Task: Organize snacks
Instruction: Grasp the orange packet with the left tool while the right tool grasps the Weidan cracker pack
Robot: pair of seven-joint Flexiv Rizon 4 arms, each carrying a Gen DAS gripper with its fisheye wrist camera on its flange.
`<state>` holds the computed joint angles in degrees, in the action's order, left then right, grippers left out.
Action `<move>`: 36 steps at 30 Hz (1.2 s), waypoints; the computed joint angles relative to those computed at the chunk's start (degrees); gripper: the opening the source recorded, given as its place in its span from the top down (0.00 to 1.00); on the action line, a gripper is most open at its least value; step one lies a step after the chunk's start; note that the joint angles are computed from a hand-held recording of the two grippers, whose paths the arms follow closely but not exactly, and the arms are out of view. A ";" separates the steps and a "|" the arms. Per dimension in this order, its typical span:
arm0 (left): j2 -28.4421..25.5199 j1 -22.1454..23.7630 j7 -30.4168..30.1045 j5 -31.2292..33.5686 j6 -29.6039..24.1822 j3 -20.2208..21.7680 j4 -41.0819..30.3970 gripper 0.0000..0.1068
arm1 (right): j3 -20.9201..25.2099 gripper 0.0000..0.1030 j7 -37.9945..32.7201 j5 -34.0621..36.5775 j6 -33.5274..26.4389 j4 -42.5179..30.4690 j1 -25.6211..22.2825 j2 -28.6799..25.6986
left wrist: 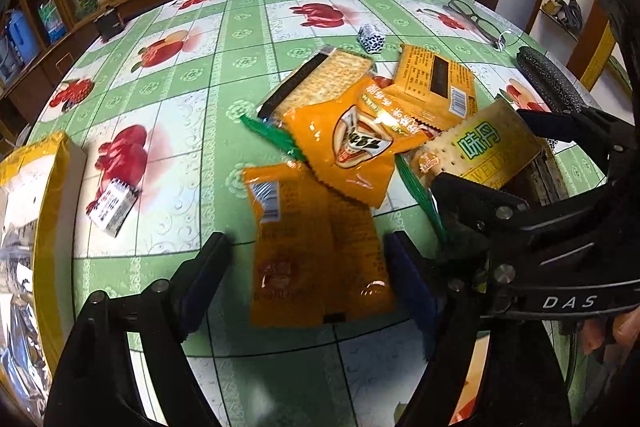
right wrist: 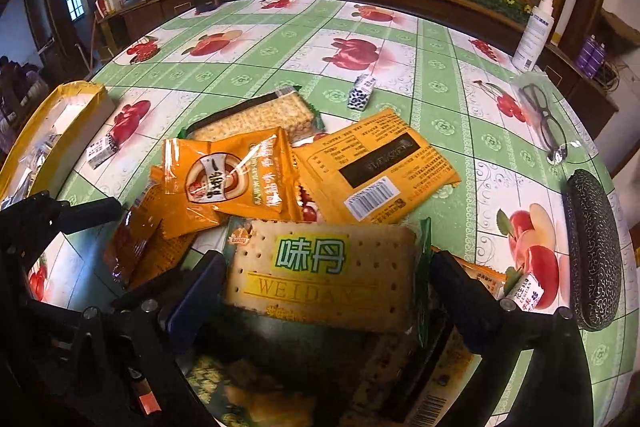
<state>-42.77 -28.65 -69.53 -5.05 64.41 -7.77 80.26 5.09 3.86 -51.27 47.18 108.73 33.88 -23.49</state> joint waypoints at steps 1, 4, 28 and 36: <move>-0.25 -0.15 0.13 0.15 -0.03 0.00 -0.41 0.24 | -0.12 0.07 0.44 -0.45 0.20 0.58 -0.06 0.42; -0.99 -0.87 -0.94 0.50 -0.10 0.75 -1.72 0.23 | -0.48 0.14 3.21 -2.76 2.11 2.94 -0.63 2.01; 1.31 2.29 -1.41 -1.56 3.70 -0.84 3.30 0.56 | 1.12 0.13 10.67 -12.77 6.49 6.30 -3.89 4.23; 1.72 4.40 0.45 -4.14 3.92 -2.73 4.62 0.56 | 1.03 0.13 1.39 -11.48 16.56 5.65 -6.26 3.12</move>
<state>-41.05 -24.25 -69.08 -9.19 68.33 -10.50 84.88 6.11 5.25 -62.75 63.74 114.38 27.62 -20.36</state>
